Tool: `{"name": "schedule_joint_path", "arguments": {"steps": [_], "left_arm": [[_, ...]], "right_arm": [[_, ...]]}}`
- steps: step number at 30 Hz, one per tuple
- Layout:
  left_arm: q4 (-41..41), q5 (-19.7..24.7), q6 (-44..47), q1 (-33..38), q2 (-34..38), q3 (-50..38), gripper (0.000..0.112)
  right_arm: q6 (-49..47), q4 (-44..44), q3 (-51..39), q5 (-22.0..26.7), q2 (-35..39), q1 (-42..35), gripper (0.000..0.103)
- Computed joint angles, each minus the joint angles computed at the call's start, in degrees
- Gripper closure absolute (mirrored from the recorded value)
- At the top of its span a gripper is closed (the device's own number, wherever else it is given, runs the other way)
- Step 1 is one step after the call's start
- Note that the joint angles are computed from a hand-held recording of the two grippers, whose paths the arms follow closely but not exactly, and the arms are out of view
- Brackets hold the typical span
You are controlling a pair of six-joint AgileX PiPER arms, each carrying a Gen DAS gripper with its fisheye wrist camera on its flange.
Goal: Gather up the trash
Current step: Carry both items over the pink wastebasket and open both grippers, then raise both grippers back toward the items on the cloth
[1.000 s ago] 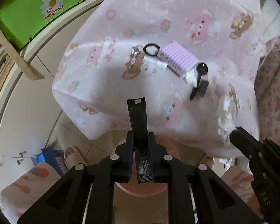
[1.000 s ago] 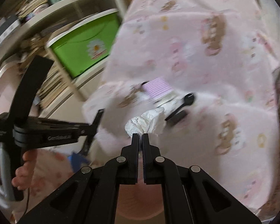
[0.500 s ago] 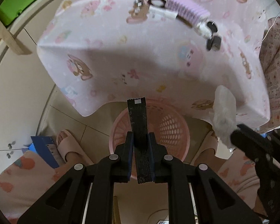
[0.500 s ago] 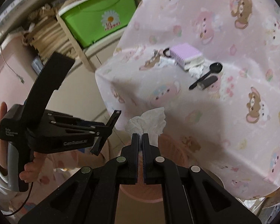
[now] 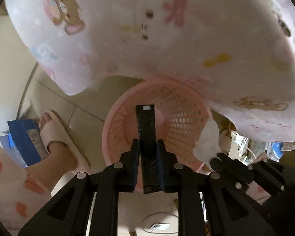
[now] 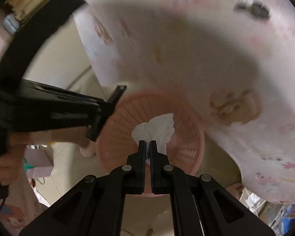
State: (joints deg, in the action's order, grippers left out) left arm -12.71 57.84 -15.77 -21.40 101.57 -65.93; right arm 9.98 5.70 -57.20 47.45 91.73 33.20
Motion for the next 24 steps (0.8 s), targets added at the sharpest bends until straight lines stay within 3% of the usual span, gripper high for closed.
{"name": "schedule_joint_path", "arguments": {"steps": [10, 11, 12, 13, 14, 15, 16, 17, 24], "left_arm": [[-3.2, 0.5, 0.9, 2.1, 5.3, 0.6, 0.104], [-2.9, 0.6, 0.6, 2.1, 5.2, 0.5, 0.103], [-2.1, 0.8, -0.1, 1.8, 5.1, 0.3, 0.103], [-0.7, 1.1, -1.1, 1.3, 4.9, 0.0, 0.094], [0.9, 1.3, -2.2, 0.7, 4.6, -0.3, 0.078], [2.4, 1.1, -3.1, 0.5, 4.2, -0.1, 0.069], [3.6, 1.0, -4.1, 0.2, 3.7, -0.1, 0.056], [4.7, 1.0, -5.0, 0.1, 3.2, -0.2, 0.053], [14.3, 0.6, -9.7, -2.5, -3.9, -1.1, 0.049]], "right_arm": [[1.1, -0.3, -2.1, 1.2, 8.4, -1.1, 0.095], [1.7, -0.5, -1.8, 1.2, 8.8, -0.9, 0.084], [2.6, -0.7, -1.6, 1.2, 9.3, -0.7, 0.062], [3.3, -1.0, -1.2, 0.4, 9.6, -0.5, 0.049], [4.8, -2.1, -0.2, -0.5, 8.9, -0.6, 0.030], [6.5, -3.4, 0.2, -0.8, 8.5, -0.5, 0.027], [8.1, -4.6, 0.0, -0.4, 8.4, -0.5, 0.027], [8.5, -4.8, -0.2, 0.2, 8.4, -0.8, 0.027], [15.4, -11.6, -0.4, 1.1, 3.2, 0.3, 0.027]]}}
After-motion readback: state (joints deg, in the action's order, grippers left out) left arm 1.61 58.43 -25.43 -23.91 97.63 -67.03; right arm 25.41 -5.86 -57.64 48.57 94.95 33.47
